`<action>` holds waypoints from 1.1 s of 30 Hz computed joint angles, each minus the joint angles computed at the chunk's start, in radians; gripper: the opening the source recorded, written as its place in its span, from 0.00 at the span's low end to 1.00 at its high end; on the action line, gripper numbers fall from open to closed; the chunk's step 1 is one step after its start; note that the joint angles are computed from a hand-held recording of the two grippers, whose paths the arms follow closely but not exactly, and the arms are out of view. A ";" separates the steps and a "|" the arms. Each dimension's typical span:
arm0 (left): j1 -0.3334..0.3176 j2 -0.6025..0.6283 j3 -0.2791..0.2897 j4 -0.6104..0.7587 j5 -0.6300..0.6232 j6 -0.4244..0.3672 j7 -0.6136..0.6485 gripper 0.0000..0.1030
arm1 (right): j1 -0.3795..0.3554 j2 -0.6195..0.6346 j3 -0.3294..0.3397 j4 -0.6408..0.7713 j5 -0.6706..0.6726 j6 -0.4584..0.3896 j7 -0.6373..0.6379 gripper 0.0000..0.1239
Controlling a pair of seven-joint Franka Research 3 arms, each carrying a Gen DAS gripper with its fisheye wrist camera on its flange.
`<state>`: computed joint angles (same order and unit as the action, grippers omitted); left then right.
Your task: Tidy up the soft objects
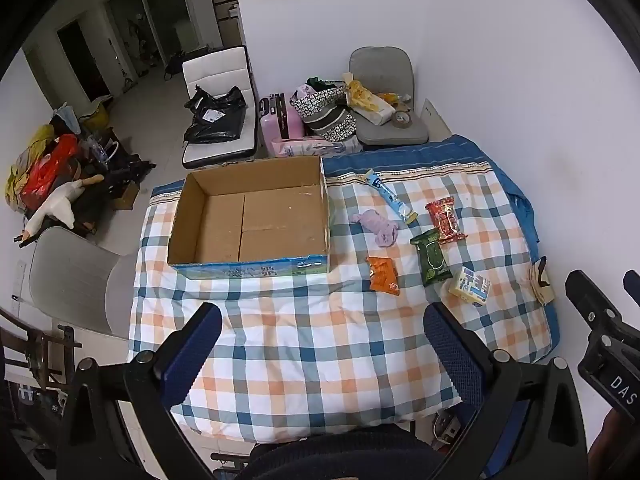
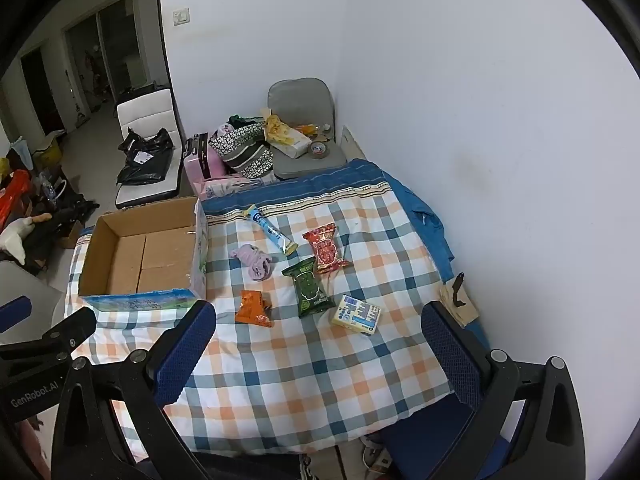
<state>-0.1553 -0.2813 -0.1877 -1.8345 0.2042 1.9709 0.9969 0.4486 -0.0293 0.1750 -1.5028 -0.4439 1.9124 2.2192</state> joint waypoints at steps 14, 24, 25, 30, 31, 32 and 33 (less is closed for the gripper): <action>-0.001 -0.010 0.001 -0.008 -0.005 -0.005 0.001 1.00 | 0.002 0.005 -0.001 0.006 -0.010 -0.003 -0.003 0.83; 0.001 0.000 0.001 0.009 0.005 -0.012 0.000 1.00 | 0.000 0.002 0.000 0.007 -0.016 0.002 0.001 0.83; 0.001 -0.001 0.002 0.008 0.004 -0.011 0.001 1.00 | 0.000 0.002 0.000 0.007 -0.016 0.002 0.002 0.83; 0.002 0.000 0.001 0.008 0.004 -0.010 0.000 1.00 | 0.000 0.005 -0.001 0.006 -0.018 0.007 0.004 0.83; 0.001 0.000 0.001 0.009 0.004 -0.011 -0.001 1.00 | 0.001 0.002 -0.001 0.001 -0.020 0.008 0.006 0.83; 0.001 0.001 -0.001 0.009 0.006 -0.011 -0.003 1.00 | 0.001 0.001 -0.001 -0.002 -0.021 0.010 0.007 0.83; 0.001 0.000 0.000 0.009 0.006 -0.011 -0.002 1.00 | 0.001 0.002 -0.001 -0.003 -0.020 0.012 0.007 0.83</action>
<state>-0.1543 -0.2812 -0.1878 -1.8254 0.2098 1.9601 0.9949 0.4493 -0.0278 0.1736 -1.5059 -0.4642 1.9247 2.2265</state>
